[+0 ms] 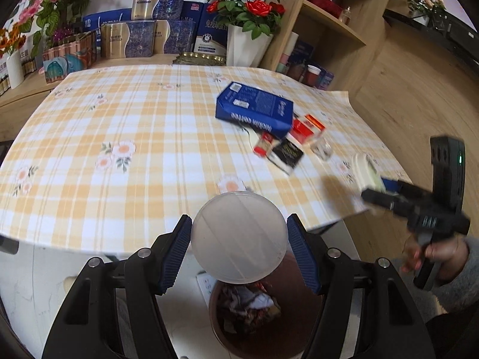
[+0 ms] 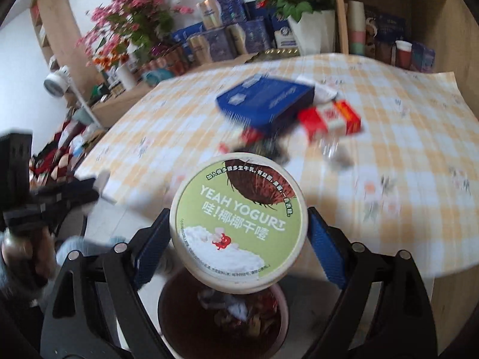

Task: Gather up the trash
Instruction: 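Carry the yogurt cup into the bin and open the right tool while the left tool carries the lid, then lower the clear lid into the bin and open the left tool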

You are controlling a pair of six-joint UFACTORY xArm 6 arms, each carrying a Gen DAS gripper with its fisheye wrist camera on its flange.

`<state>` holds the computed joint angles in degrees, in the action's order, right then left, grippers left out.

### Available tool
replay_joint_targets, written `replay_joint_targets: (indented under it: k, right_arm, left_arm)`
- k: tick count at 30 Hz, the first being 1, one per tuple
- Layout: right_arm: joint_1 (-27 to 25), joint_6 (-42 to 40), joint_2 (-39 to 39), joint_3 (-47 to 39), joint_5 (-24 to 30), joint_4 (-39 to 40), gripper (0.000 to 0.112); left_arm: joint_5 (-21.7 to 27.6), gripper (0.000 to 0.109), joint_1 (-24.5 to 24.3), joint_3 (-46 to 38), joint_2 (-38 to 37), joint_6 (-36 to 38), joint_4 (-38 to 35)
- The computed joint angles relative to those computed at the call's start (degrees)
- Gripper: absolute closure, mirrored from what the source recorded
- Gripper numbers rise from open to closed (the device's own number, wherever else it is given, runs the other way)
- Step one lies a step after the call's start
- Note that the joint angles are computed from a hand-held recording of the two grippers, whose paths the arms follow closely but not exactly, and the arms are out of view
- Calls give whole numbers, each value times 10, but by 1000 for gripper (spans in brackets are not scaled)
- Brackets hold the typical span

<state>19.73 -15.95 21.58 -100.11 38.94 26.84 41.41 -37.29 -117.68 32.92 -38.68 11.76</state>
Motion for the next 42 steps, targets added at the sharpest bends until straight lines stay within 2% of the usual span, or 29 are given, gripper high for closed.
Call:
replay_joint_targets:
  k: [5, 9, 16, 22, 27, 35, 42]
  right_arm:
    - [22, -36, -70, 131, -7, 20, 26]
    - [39, -33, -80, 173, -4, 22, 26]
    - [47, 0, -61, 186, 29, 26, 25]
    - [40, 1, -54, 176, 34, 52, 15]
    - [31, 14, -73, 196, -4, 74, 15]
    - [23, 84, -107, 235, -88, -37, 15]
    - [12, 130, -123, 241, -109, -85, 15]
  left_arm:
    - [-25, 45, -17, 81, -48, -23, 13]
    - [-45, 45, -26, 120, -67, -39, 15]
    - [-39, 45, -39, 131, -67, -31, 9]
    - [-36, 45, -38, 130, -63, -28, -6]
    - [-34, 45, -43, 118, -52, -10, -7]
    - [-5, 45, -47, 67, 3, 60, -46]
    - [-1, 45, -46, 54, 38, 103, -84]
